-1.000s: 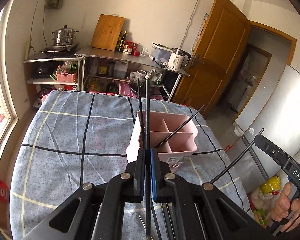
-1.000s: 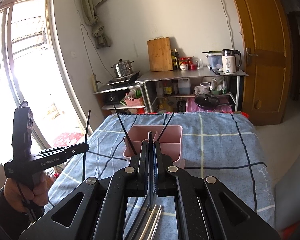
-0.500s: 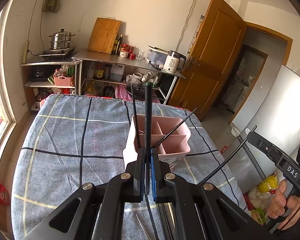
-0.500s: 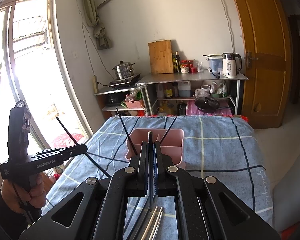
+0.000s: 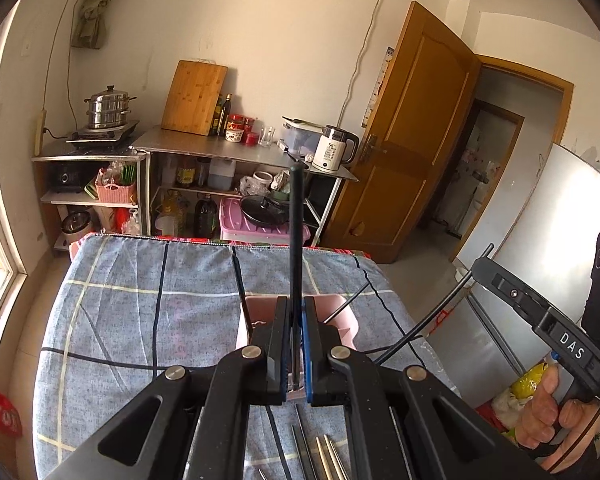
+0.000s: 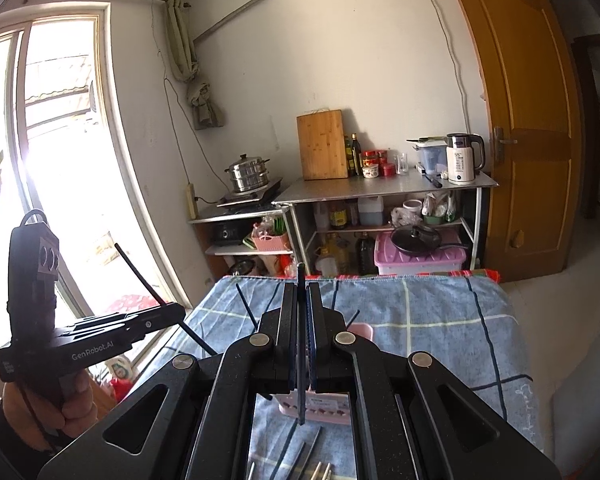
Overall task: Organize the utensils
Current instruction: 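Lower both held chopsticks into the basket compartments, then open both tools and lift them away from the pink basket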
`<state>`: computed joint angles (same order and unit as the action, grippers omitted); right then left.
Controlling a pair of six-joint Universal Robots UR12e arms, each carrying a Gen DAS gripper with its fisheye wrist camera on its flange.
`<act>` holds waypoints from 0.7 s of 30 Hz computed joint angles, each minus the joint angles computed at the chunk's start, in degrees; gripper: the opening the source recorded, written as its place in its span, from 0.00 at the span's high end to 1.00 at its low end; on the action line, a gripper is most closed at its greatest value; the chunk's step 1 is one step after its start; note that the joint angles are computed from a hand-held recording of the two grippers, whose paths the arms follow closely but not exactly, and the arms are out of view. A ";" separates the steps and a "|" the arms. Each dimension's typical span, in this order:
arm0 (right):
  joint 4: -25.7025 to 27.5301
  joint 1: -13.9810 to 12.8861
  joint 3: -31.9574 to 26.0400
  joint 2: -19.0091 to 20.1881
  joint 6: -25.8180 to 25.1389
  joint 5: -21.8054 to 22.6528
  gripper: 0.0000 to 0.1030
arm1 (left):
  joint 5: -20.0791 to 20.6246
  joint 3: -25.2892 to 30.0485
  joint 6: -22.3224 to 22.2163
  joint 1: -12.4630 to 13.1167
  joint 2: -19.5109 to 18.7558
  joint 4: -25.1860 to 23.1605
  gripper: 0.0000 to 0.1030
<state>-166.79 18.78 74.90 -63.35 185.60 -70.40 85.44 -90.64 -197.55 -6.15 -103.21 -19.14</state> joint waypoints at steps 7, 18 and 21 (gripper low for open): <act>-1.53 0.02 -3.22 2.23 3.09 -0.33 0.96 | 0.35 2.44 -0.71 0.51 -2.23 -0.62 0.95; 1.66 0.17 -6.30 5.78 5.27 -0.51 0.96 | -1.72 2.75 -2.86 1.80 -5.04 -2.60 0.95; 3.26 0.13 -6.24 6.17 5.23 -0.17 0.96 | -2.33 2.58 -2.87 1.96 -5.55 -3.51 0.95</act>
